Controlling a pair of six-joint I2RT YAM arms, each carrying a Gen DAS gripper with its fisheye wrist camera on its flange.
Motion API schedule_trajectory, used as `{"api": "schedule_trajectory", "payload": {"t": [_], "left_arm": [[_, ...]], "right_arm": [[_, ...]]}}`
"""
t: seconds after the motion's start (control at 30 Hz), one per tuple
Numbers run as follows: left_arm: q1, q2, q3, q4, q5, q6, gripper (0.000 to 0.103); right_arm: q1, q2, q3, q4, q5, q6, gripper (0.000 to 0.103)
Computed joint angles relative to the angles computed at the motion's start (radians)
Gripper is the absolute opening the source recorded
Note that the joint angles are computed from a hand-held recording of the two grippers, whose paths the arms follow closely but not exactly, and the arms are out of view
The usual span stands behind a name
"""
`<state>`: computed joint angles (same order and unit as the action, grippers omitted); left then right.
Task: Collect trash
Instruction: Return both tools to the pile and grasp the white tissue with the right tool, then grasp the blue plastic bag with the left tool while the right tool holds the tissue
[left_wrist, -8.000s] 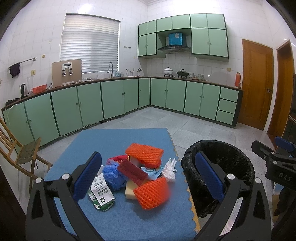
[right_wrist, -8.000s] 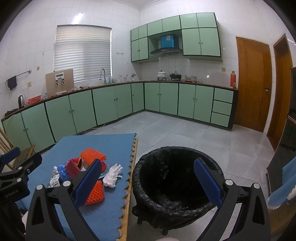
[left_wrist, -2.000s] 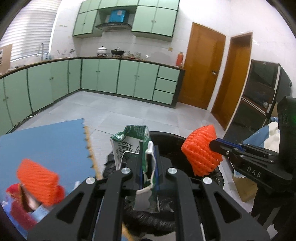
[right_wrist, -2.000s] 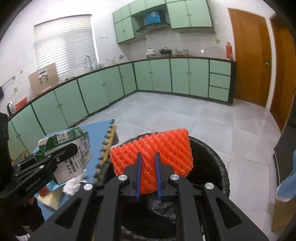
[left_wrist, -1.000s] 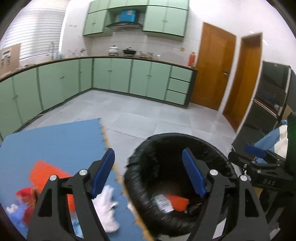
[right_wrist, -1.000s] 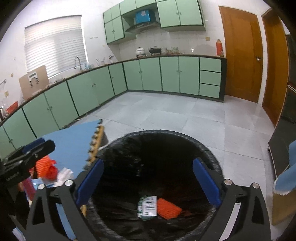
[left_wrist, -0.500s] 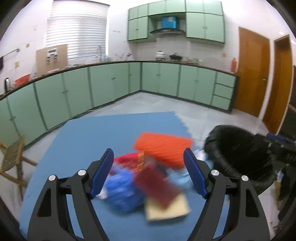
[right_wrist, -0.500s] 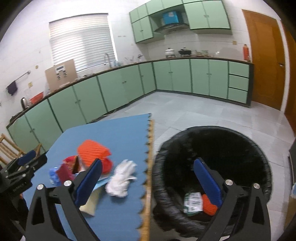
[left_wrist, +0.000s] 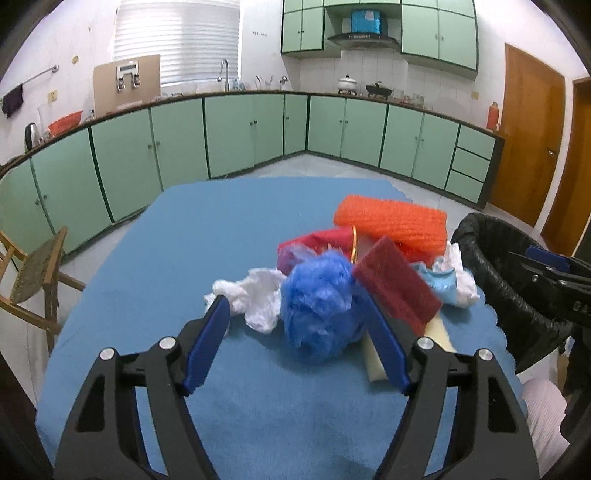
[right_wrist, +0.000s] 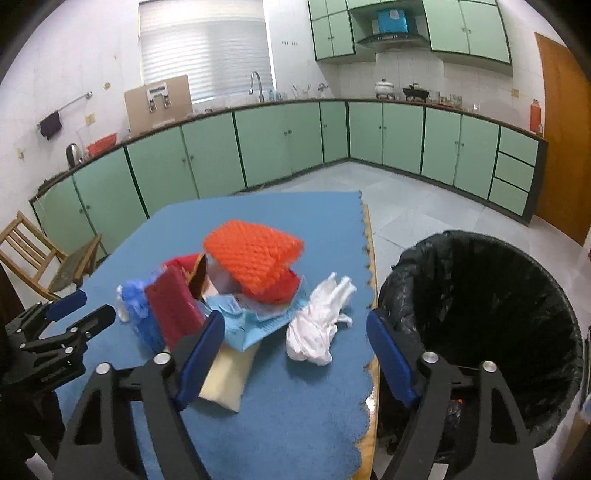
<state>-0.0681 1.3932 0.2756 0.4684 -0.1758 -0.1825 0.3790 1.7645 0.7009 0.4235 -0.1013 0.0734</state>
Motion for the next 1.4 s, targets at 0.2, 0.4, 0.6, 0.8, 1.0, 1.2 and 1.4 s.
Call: {"api": "schedule_trajectory", "payload": {"t": [0.2, 0.4, 0.6, 0.8, 1.0, 1.2, 1.4], "left_arm": [[-0.034, 0.188, 0.043, 0.118, 0.006, -0.033, 0.070], [-0.020, 0.326, 0.102, 0.155, 0.063, -0.039, 0.046], [-0.023, 0.341, 0.089, 0.200, 0.051, -0.028, 0.038], [-0.026, 0.366, 0.088, 0.225, 0.050, -0.023, 0.042], [-0.037, 0.364, 0.097, 0.213, 0.037, -0.034, 0.035], [-0.016, 0.282, 0.077, 0.159, 0.043, -0.045, 0.007], [-0.009, 0.179, 0.046, 0.107, 0.070, -0.038, 0.002]], "right_arm": [[-0.006, 0.044, 0.030, -0.012, -0.006, -0.016, 0.071], [-0.023, 0.103, 0.084, -0.031, -0.034, -0.024, 0.066], [-0.014, 0.194, 0.153, -0.055, -0.018, -0.021, 0.062], [-0.003, 0.285, 0.218, -0.095, 0.011, -0.031, 0.051], [-0.011, 0.311, 0.234, -0.118, -0.041, -0.053, 0.025], [-0.025, 0.224, 0.178, -0.104, -0.069, -0.052, 0.023], [-0.051, 0.115, 0.129, -0.109, -0.104, -0.048, 0.022]]}}
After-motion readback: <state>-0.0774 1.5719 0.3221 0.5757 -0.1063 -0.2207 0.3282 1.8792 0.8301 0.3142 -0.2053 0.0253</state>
